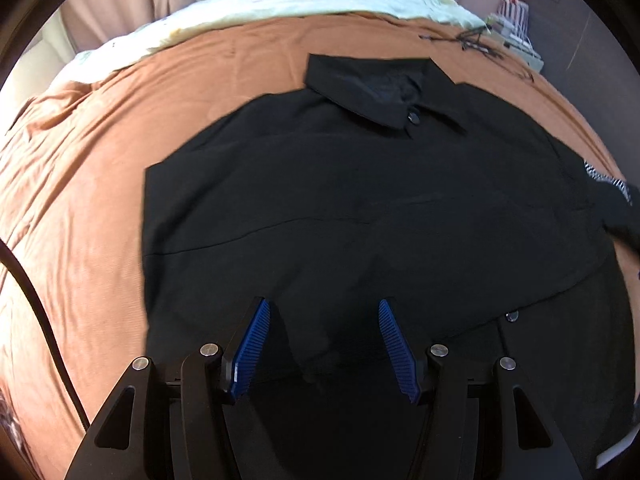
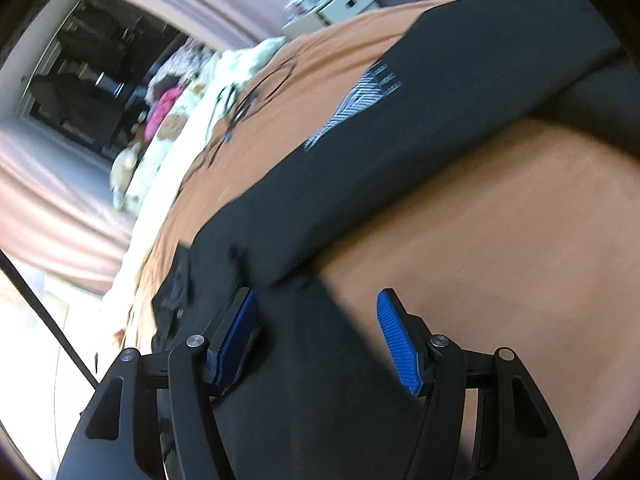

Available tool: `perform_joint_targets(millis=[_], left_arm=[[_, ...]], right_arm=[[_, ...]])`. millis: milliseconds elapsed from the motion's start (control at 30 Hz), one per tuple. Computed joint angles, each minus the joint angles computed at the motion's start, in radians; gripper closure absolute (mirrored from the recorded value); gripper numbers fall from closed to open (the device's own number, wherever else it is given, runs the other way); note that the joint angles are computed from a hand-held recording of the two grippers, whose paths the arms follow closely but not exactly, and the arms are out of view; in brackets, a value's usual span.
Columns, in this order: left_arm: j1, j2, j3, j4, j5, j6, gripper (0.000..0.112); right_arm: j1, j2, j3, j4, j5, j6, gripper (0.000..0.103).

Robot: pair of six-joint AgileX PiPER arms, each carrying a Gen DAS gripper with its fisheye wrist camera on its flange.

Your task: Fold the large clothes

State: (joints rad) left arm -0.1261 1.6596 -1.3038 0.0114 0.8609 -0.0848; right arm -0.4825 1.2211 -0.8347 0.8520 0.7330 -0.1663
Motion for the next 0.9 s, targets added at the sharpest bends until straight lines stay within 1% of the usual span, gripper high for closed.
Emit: perform_joint_targets(millis=[100, 133, 300, 433, 500, 533, 567, 600, 633, 667, 733, 767, 800, 833, 900], left_arm=[[-0.044, 0.037, -0.032, 0.02, 0.001, -0.033, 0.053], [-0.057, 0.047, -0.042, 0.027, 0.001, -0.04, 0.053], [-0.143, 0.106, -0.097, 0.072, 0.006, -0.089, 0.053], [-0.187, 0.161, -0.155, 0.06, 0.001, -0.091, 0.053], [-0.204, 0.176, -0.177, 0.052, -0.008, -0.083, 0.053], [-0.209, 0.183, -0.187, 0.046, -0.009, -0.077, 0.053], [-0.212, 0.187, -0.197, 0.034, -0.007, -0.067, 0.053], [-0.21, 0.189, -0.207, 0.018, 0.0, -0.056, 0.053], [-0.208, 0.187, -0.21, 0.007, 0.003, -0.048, 0.053], [-0.202, 0.179, -0.21, -0.006, 0.004, -0.037, 0.053], [-0.198, 0.159, -0.2, -0.006, 0.004, -0.035, 0.053], [-0.19, 0.145, -0.195, -0.006, 0.005, -0.031, 0.053], [-0.186, 0.141, -0.198, -0.007, 0.009, -0.032, 0.053], [-0.177, 0.13, -0.195, -0.014, 0.014, -0.028, 0.053], [-0.158, 0.102, -0.182, -0.019, 0.024, -0.023, 0.053]], right_arm=[[-0.122, 0.021, 0.002, 0.079, 0.035, -0.106, 0.043], [-0.172, 0.034, 0.003, 0.114, 0.054, -0.152, 0.045], [-0.329, 0.078, 0.013, 0.209, 0.08, -0.288, 0.046], [-0.372, 0.07, 0.057, 0.256, 0.061, -0.328, 0.055], [-0.395, 0.066, 0.08, 0.29, 0.056, -0.349, 0.062], [-0.382, 0.058, 0.099, 0.304, 0.036, -0.354, 0.067], [-0.381, 0.049, 0.121, 0.319, 0.025, -0.367, 0.075], [-0.366, 0.049, 0.134, 0.332, 0.004, -0.365, 0.081], [-0.373, 0.057, 0.141, 0.346, 0.005, -0.371, 0.092], [-0.379, 0.058, 0.145, 0.352, 0.013, -0.369, 0.097], [-0.361, 0.006, 0.148, 0.332, 0.016, -0.334, 0.102], [-0.352, 0.0, 0.134, 0.338, 0.008, -0.347, 0.102], [-0.312, -0.033, 0.126, 0.327, -0.024, -0.339, 0.102], [-0.282, -0.058, 0.118, 0.313, -0.039, -0.326, 0.102], [-0.242, -0.094, 0.114, 0.326, -0.043, -0.329, 0.103]])
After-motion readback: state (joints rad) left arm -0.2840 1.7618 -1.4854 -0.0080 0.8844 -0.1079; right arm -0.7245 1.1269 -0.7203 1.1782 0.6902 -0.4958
